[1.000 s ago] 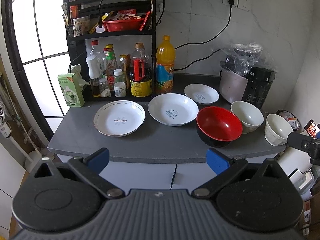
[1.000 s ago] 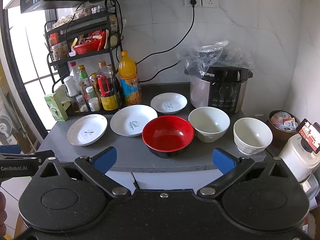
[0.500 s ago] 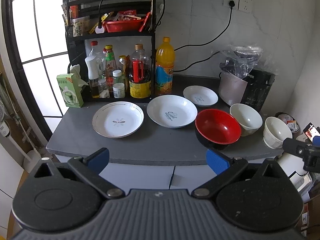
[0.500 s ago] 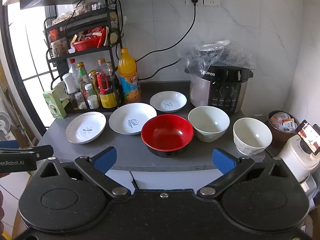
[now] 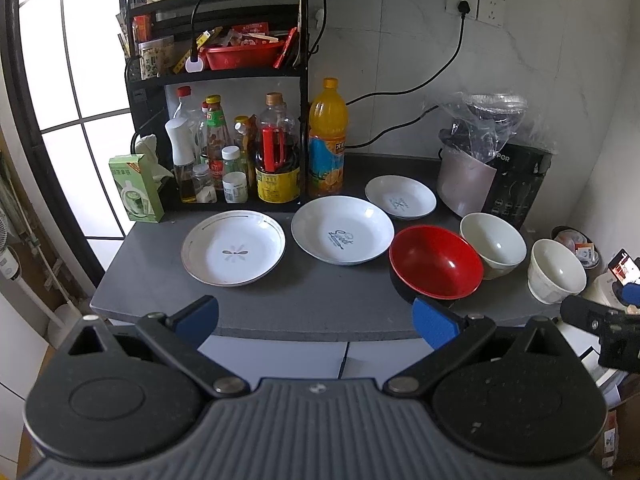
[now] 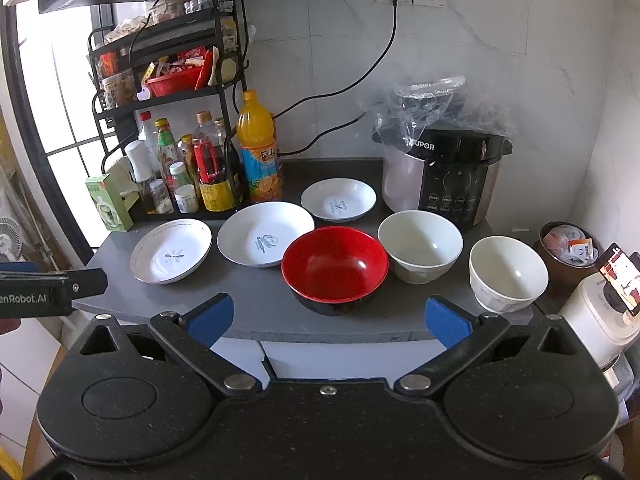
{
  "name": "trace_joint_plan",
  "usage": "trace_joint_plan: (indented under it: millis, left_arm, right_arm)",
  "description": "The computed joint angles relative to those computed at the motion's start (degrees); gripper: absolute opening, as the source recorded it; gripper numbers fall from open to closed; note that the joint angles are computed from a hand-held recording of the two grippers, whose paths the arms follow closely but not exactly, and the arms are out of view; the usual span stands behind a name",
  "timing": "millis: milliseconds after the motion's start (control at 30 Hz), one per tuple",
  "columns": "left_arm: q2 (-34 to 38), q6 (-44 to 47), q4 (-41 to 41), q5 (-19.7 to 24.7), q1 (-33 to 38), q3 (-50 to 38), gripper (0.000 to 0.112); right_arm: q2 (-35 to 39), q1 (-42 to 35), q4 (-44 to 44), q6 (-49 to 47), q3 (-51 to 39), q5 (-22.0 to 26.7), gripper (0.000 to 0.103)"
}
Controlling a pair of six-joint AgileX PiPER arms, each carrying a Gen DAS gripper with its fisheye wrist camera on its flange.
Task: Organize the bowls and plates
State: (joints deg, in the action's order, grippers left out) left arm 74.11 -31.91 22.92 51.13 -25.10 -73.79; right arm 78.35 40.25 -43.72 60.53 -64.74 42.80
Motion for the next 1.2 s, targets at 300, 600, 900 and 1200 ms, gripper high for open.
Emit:
trace_joint_plan:
  millis: [300, 600, 900, 1200]
  left_arm:
    - [3.1, 1.3, -0.6, -0.8, -0.4, -4.1, 0.102]
    - [7.9, 1.7, -1.3, -1.0, -2.0, -8.8, 0.102]
    - [14.0, 13.1, -10.4, -3.8, 2.9, -14.2, 0.102]
    - [29.0, 35.0, -27.6, -3.4, 11.3, -29.5, 0.102]
  right_arm:
    - [-1.2, -2.8, 1.6, -1.8, 1.1, -0.8, 0.103]
    - [-1.9, -7.3, 3.1, -1.2, 3.4, -3.2, 0.103]
    - [3.9, -7.8, 1.3, 2.2, -1.3, -2.5, 0.103]
    - [16.1, -7.9, -2.9, 10.2, -13.8, 2.4, 0.099]
